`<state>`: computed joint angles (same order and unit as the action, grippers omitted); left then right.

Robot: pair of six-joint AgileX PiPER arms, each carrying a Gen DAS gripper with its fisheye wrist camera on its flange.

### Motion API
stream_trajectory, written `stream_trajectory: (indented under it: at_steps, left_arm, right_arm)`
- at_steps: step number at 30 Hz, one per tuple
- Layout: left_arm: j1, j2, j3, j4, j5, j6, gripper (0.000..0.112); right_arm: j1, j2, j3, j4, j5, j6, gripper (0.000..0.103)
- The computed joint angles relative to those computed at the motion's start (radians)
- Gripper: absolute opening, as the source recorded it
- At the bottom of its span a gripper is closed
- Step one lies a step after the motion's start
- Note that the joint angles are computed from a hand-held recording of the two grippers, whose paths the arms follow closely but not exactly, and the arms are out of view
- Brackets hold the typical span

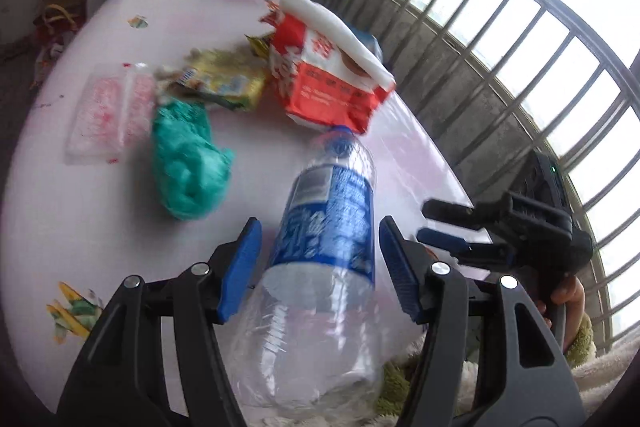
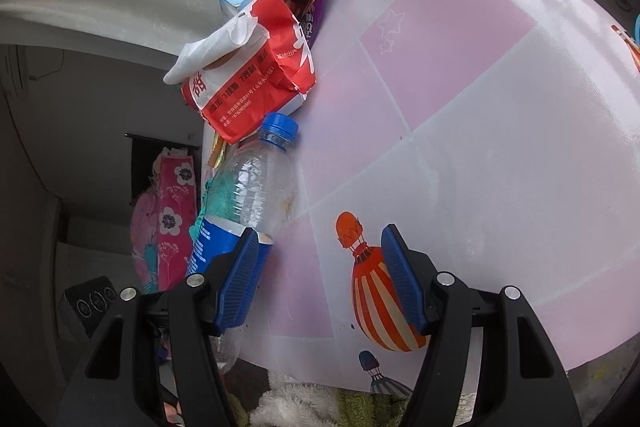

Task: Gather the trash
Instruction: 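Close the right tool around the clear Pepsi bottle and lift it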

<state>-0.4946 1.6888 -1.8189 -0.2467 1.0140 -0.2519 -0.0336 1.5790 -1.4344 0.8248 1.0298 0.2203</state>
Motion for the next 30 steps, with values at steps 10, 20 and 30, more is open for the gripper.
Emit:
stream_trajectory:
  at_steps: [10, 20, 30]
  left_arm:
    - [0.159, 0.019, -0.009, 0.069, -0.015, -0.094, 0.062]
    - [0.242, -0.085, 0.227, -0.230, 0.004, 0.074, 0.058]
    - [0.134, -0.051, 0.260, -0.487, 0.034, 0.274, 0.058]
  right_arm:
    - [0.050, 0.051, -0.058, 0.062, -0.025, -0.011, 0.068]
    - [0.141, 0.185, -0.198, 0.092, 0.011, 0.007, 0.077]
    - [0.125, 0.162, -0.229, -0.029, 0.084, 0.072, 0.077]
